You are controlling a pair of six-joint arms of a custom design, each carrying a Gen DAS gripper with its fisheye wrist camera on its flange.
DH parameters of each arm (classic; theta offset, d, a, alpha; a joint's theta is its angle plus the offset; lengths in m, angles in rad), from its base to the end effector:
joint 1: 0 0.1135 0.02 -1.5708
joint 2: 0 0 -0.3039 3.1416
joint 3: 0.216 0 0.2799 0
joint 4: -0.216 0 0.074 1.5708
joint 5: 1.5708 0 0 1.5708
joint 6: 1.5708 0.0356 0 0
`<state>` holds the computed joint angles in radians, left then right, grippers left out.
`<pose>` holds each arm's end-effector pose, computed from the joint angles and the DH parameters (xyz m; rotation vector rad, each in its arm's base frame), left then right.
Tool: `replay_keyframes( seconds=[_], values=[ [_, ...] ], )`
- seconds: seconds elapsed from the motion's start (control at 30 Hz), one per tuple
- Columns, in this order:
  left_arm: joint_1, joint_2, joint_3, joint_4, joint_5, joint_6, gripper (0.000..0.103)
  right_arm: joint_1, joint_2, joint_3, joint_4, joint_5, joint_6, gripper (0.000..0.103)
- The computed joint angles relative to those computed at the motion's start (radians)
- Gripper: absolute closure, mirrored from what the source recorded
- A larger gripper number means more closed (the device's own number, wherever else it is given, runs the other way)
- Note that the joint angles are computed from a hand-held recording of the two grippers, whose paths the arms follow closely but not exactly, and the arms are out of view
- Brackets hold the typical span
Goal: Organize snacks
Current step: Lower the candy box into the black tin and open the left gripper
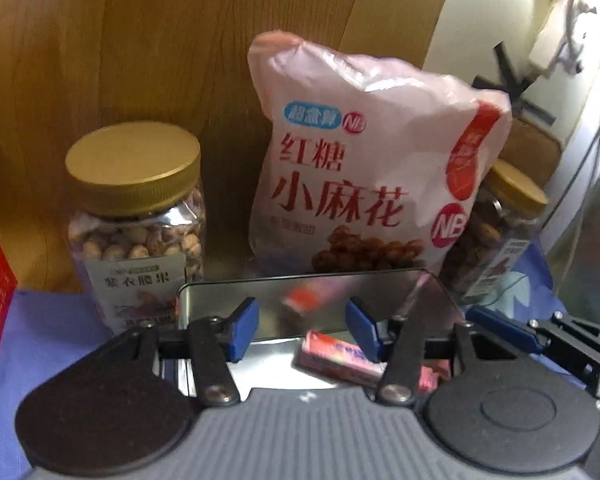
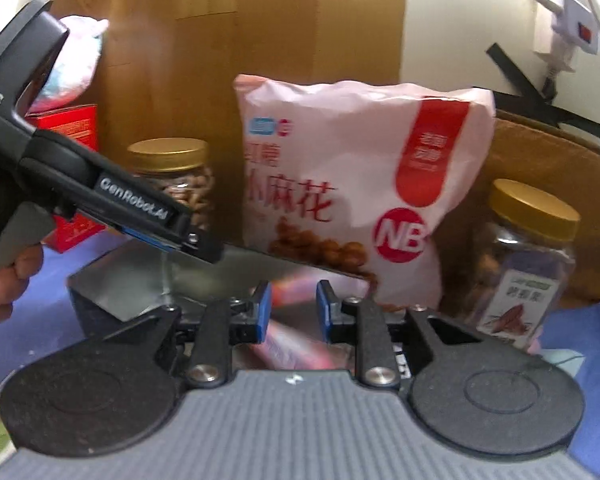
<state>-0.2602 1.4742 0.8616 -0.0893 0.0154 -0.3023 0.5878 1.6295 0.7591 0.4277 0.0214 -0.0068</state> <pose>0.3212 -0.0861 0.2371 -0.0400 2.2918 -0.3122 0.2991 0.1984 0.1996 -0.5817 1.9456 0.3471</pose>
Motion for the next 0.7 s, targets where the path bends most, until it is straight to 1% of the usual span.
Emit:
replay_keyframes(
  seconds=[0.03,0.1,0.17,0.2,0.23,0.27,0.33,0.37,0.43,0.5,0.53,0.57,0.6,0.63,0.67,0.7],
  values=[
    [0.007,-0.038,-0.030,0.006,0.024,0.005,0.055,-0.023,-0.033,-0.029,-0.001,-0.052,0.031,0.076],
    [0.022,-0.142,-0.099,-0.004,0.084,0.033,0.050,-0.069,-0.117,-0.098,-0.027,-0.165,0.107,0.075],
    [0.033,-0.241,-0.158,-0.050,0.125,0.084,0.048,-0.106,-0.215,-0.188,-0.038,-0.288,0.161,0.074],
    [0.036,-0.283,-0.189,-0.074,0.139,0.102,0.045,-0.111,-0.263,-0.232,-0.047,-0.325,0.171,0.074],
    [0.039,-0.313,-0.213,-0.097,0.153,0.115,0.043,-0.111,-0.319,-0.286,-0.050,-0.363,0.175,0.071],
    [0.040,-0.334,-0.239,-0.125,0.162,0.124,0.040,-0.098,-0.371,-0.333,-0.054,-0.383,0.176,0.066],
    [0.034,-0.332,-0.270,-0.150,0.156,0.121,0.035,-0.025,-0.453,-0.404,-0.071,-0.352,0.177,0.065],
    [0.035,-0.323,-0.289,-0.149,0.159,0.113,0.033,0.030,-0.494,-0.438,-0.083,-0.315,0.184,0.065],
    [0.052,-0.291,-0.315,-0.131,0.210,0.094,0.033,0.116,-0.521,-0.466,-0.113,-0.262,0.216,0.065],
    [0.079,-0.233,-0.328,-0.102,0.298,0.062,0.032,0.172,-0.482,-0.457,-0.121,-0.214,0.260,0.065],
    [0.082,-0.213,-0.338,-0.071,0.321,0.034,0.032,0.181,-0.455,-0.442,-0.125,-0.204,0.279,0.065],
    [0.089,-0.208,-0.353,-0.042,0.346,0.000,0.033,0.191,-0.420,-0.432,-0.102,-0.200,0.293,0.065],
    [0.098,-0.199,-0.353,-0.034,0.382,-0.015,0.037,0.202,-0.403,-0.423,-0.094,-0.192,0.293,0.065],
    [0.102,-0.203,-0.357,-0.031,0.411,-0.031,0.037,0.221,-0.382,-0.404,-0.101,-0.162,0.294,0.065],
    [0.098,-0.219,-0.362,-0.031,0.420,-0.049,0.037,0.232,-0.364,-0.383,-0.108,-0.143,0.297,0.064],
    [0.085,-0.241,-0.370,-0.035,0.418,-0.057,0.037,0.236,-0.363,-0.377,-0.099,-0.153,0.303,0.064]
  ],
)
